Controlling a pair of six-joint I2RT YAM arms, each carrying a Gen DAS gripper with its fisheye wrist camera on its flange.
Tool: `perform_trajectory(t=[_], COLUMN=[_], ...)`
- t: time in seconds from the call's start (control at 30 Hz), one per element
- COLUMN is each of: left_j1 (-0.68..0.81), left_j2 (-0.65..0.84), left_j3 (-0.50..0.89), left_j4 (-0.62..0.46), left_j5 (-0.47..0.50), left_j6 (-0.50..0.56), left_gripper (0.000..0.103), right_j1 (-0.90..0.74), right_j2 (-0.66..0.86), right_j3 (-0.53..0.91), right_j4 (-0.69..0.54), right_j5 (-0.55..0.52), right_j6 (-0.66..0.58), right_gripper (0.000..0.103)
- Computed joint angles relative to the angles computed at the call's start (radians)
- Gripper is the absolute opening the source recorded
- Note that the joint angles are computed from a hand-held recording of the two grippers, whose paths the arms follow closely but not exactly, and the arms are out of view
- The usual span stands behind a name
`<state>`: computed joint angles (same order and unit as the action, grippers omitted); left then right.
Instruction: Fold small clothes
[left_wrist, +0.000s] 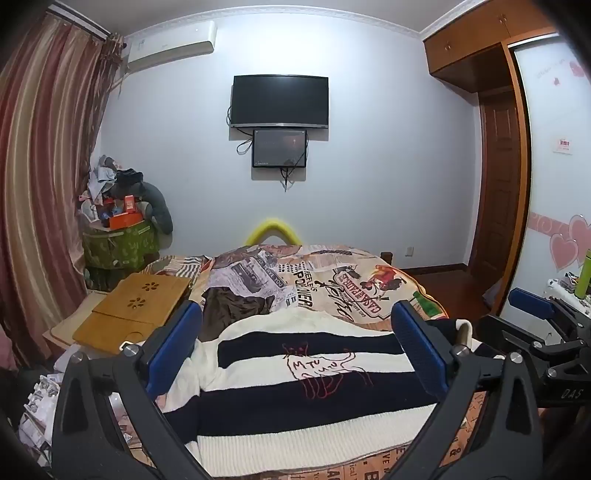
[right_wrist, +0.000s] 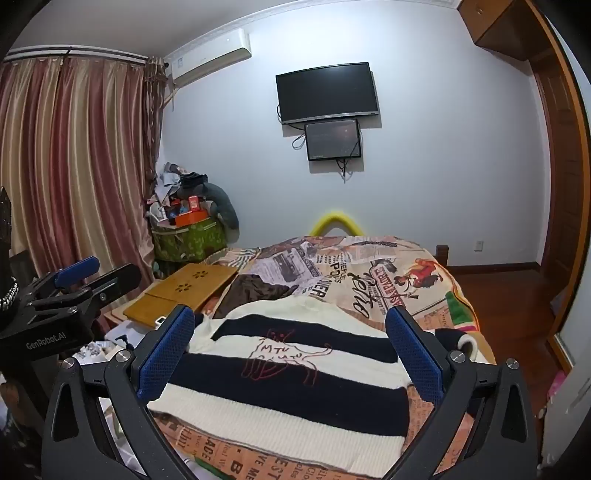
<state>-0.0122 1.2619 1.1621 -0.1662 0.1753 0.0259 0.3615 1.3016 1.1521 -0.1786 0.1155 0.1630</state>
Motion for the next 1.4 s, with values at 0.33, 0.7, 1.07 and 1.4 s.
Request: perform_trajectory(t=[0.33, 0.7, 1.07, 1.4], left_j1=[-0.012, -0.03, -0.033, -0.035], left_j2=[0.003, 0.058, 0.069, 0.087], left_j3=[-0.029, 0.054, 0.076, 0.094], left_j4=[0.001, -0.07, -0.09, -0.095], left_j5=[-0.008, -0.012, -0.014, -0.022], left_j6=[0.01, 0.017, 0.029, 0.024], left_gripper=[0.103, 0.103, 0.103, 0.103], right_j1=[0.014, -0.011, -0.013, -0.014], right_j2=[0.011, 0.023, 0.022, 0.028], right_j3=[0.009, 0.043, 0.057, 0.074], right_j4=[-0.011, -0.045, -0.058, -0.07], right_j5=[0.026, 0.034, 0.038, 0.038], right_j6=[0.01, 0.031, 0.038, 0.039], right_gripper=[0.103, 0.103, 0.103, 0.103])
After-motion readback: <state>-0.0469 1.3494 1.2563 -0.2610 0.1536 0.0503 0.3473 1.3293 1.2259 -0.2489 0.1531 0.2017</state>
